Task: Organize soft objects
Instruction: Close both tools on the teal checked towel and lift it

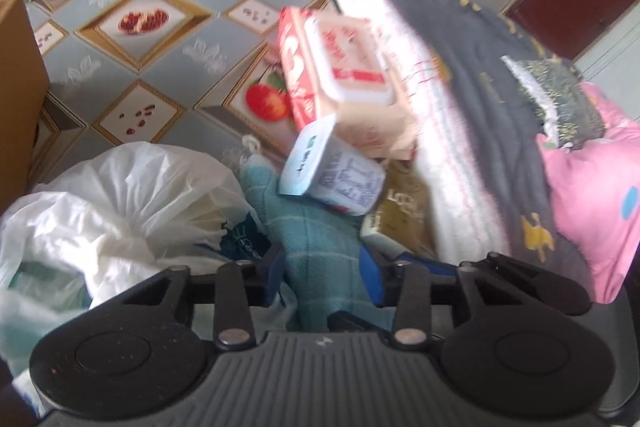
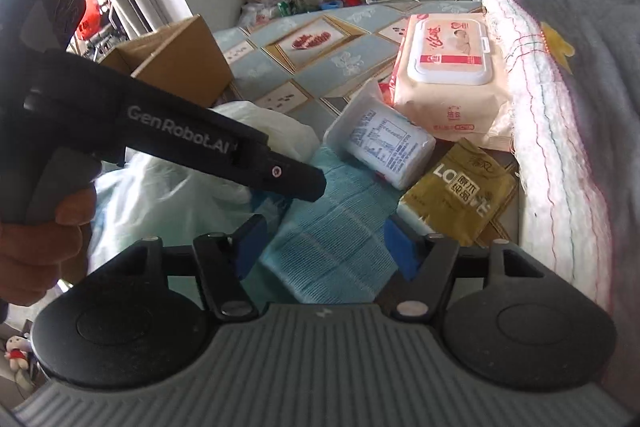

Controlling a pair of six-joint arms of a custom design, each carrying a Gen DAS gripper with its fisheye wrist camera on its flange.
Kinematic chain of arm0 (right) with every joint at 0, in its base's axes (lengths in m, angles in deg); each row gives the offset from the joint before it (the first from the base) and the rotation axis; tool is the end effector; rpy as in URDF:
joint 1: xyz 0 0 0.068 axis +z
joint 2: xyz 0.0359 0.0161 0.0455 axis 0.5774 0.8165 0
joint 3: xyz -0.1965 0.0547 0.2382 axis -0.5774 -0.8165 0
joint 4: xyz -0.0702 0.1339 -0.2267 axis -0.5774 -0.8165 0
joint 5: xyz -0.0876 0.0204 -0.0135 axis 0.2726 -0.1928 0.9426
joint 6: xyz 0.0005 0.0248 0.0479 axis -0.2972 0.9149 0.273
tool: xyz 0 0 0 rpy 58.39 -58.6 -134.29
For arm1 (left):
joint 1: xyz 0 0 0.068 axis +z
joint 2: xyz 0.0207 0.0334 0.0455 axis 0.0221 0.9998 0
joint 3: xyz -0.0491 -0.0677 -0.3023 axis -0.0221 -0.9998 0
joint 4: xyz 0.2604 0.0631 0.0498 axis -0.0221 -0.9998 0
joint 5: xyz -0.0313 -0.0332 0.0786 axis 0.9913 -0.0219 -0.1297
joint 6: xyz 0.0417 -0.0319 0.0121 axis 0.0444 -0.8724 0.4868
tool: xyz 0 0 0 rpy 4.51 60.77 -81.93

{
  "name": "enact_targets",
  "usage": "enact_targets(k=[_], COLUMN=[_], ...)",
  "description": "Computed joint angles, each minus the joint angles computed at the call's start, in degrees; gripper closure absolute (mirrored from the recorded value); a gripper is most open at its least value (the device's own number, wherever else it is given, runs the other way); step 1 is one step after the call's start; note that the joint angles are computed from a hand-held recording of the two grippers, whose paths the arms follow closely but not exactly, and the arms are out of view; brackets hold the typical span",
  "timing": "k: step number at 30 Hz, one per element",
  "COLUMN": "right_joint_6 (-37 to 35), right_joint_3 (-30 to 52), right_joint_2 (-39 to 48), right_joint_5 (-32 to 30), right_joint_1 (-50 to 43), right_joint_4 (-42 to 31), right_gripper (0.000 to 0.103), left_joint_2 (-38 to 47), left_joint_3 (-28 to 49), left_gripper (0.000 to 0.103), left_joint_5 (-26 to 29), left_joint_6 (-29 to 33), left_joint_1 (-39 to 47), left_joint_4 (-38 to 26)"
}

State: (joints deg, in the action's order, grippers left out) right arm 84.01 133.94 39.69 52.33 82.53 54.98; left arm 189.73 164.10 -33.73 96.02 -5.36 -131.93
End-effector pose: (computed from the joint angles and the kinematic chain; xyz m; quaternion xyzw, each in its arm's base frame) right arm 0.2314 0.2349 0.2189 0.0326 0.9307 0.1448 0.3342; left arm 0.3958 -0.0621 0.2342 0.2277 0.9375 -0.2179 0.1473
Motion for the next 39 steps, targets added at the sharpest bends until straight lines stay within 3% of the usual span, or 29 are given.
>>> enact_targets(k=[10, 13, 14, 15, 27, 30, 34, 39], right_joint_6=[-2.5, -2.9, -2.9, -2.9, -1.3, -1.8, -2.1, -4.2], right_joint_3=[0.3, 0.8, 1.0, 1.2, 2.2, 3.5, 5.1, 8.8], right_joint_2=[5.0, 5.6, 5.8, 5.9, 4.9, 5.0, 4.5, 3.4], right_joint_5=[-3.4, -2.6, -2.3, -2.1, 0.7, 0.9, 2.0, 6.7], right_joint_1=[-2.5, -2.3, -2.3, -2.3, -2.0, -2.1, -1.6, 0.7], right_joint_4=[5.3, 5.4, 5.5, 5.5, 8.4, 7.9, 7.3, 4.4], right_gripper=[0.047, 0.047, 0.047, 0.047, 0.053, 0.058, 0.077, 0.080], left_joint_2=[6.9, 8.3, 8.5, 8.7, 1.6, 0.4, -1.3, -3.8], left_joint_3=[5.6, 6.9, 7.0, 7.1, 4.4, 4.5, 4.1, 5.0], left_gripper=[0.066, 0.080, 0.088, 0.089, 0.091, 0.091, 0.092, 0.091], left_joint_5=[-2.7, -1.9, -1.3, 0.0, 9.8, 11.4, 13.9, 17.5], left_joint_6=[-3.9, -6.0, -6.3, -6.7, -6.8, -6.5, -6.4, -5.3], left_joint_1=[-2.1, -2.0, -1.7, -1.3, 3.4, 4.3, 5.9, 8.1], left_joint_4=[-1.4, -1.7, -1.5, -1.4, -1.3, -1.6, -1.3, -2.4])
